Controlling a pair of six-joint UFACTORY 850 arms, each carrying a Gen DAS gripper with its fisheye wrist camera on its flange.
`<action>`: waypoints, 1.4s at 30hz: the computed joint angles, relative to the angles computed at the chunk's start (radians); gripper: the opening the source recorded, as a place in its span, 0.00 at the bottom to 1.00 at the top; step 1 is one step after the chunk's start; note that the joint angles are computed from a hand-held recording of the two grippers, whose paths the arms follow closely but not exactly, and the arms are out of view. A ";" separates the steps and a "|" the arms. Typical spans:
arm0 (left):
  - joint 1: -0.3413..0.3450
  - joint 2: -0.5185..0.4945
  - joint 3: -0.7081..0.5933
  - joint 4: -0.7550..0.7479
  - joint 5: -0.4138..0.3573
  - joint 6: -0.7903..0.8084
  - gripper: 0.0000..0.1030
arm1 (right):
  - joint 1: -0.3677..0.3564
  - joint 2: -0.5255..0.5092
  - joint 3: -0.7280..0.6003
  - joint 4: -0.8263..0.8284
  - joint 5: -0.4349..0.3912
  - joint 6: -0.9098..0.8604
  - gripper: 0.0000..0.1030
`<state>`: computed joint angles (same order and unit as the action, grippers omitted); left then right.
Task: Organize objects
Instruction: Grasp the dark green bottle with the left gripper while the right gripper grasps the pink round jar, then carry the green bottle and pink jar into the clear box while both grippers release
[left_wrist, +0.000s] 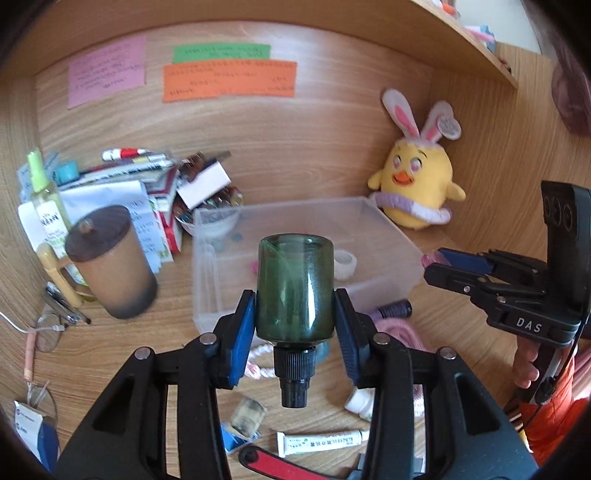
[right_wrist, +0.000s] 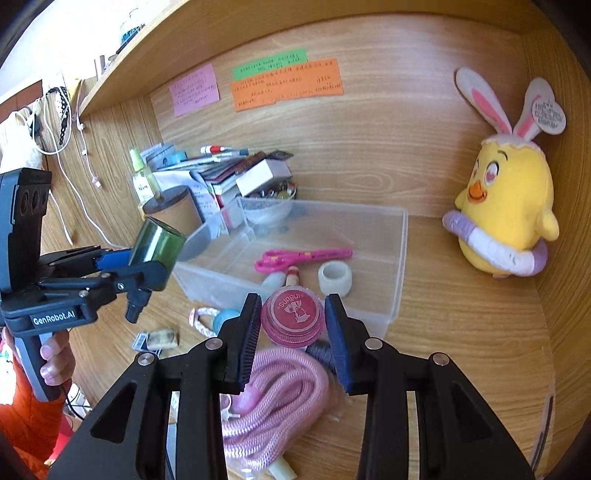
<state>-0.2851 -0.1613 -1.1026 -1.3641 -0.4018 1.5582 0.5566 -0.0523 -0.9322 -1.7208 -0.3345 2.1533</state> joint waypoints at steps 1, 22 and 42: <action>0.003 -0.001 -0.007 -0.016 0.003 0.008 0.40 | -0.001 -0.003 -0.009 0.006 -0.006 -0.012 0.31; -0.026 -0.222 -0.258 0.426 0.074 -0.511 0.40 | -0.116 -0.191 -0.207 0.515 0.050 -0.565 0.31; -0.045 -0.312 -0.369 0.710 -0.061 -0.745 0.40 | -0.123 -0.246 -0.251 0.782 0.031 -0.851 0.33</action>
